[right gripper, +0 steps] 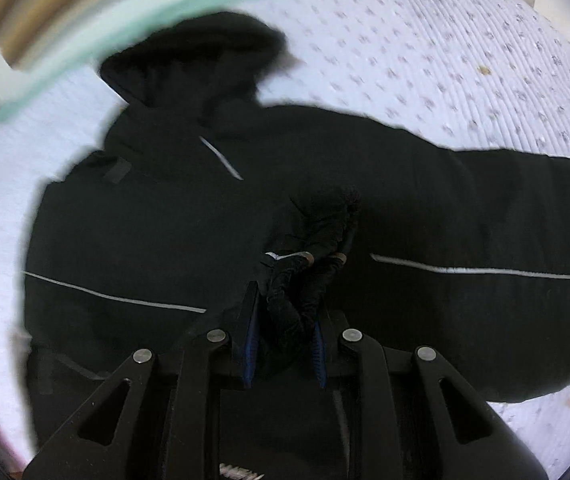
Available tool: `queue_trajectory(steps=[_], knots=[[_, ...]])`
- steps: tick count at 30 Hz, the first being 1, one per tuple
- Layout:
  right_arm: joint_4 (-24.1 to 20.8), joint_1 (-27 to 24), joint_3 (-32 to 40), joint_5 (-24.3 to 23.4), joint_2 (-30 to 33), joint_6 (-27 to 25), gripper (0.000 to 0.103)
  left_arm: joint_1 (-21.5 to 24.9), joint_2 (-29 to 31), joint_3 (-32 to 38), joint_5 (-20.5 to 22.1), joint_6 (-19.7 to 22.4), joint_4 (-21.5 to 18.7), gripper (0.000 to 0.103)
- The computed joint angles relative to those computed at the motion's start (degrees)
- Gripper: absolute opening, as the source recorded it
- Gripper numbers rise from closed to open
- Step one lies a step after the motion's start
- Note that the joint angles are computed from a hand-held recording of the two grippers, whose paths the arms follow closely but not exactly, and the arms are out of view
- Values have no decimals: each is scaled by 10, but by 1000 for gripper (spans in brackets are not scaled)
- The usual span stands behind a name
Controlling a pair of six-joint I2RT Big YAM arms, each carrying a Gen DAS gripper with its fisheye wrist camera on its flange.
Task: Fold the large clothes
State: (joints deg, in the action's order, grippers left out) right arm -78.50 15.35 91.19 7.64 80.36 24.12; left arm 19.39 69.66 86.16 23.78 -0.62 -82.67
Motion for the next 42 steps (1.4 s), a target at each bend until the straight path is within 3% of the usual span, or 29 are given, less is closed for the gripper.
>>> queue_trajectory(steps=[4,7,9,10,11,13,16,19,22,25,30,38,42], knots=[[-20,54,-18,137,37,-25,28,-15,0,0,-10,-4,0,59],[-21,85,-27,208,44,-48,30,-23,-3,2,-6,1,-4,59],[-24,86,-28,204,36,-68,31,-31,-3,4,-7,4,-7,59],[-33,83,-26,195,32,-65,34,-35,-4,5,-11,5,-8,59],[-45,77,-22,186,27,-55,45,-39,-3,7,-16,8,-9,59],[-73,69,-21,193,1,2,53,-52,-1,11,-32,16,-12,59],[-111,76,-6,220,-25,65,55,-86,9,25,-74,31,-8,59],[-120,107,21,236,-34,80,55,-118,24,44,-72,33,7,59],[-95,135,58,209,-28,78,57,-158,46,72,-73,24,21,59],[-70,158,92,179,-7,88,65,-202,64,92,-93,30,40,59],[-30,159,81,131,24,117,65,-258,95,94,-119,44,59,59],[32,142,-9,53,39,144,65,-278,130,54,-109,29,74,59],[47,127,-31,17,42,154,65,-266,143,43,-75,40,70,59]])
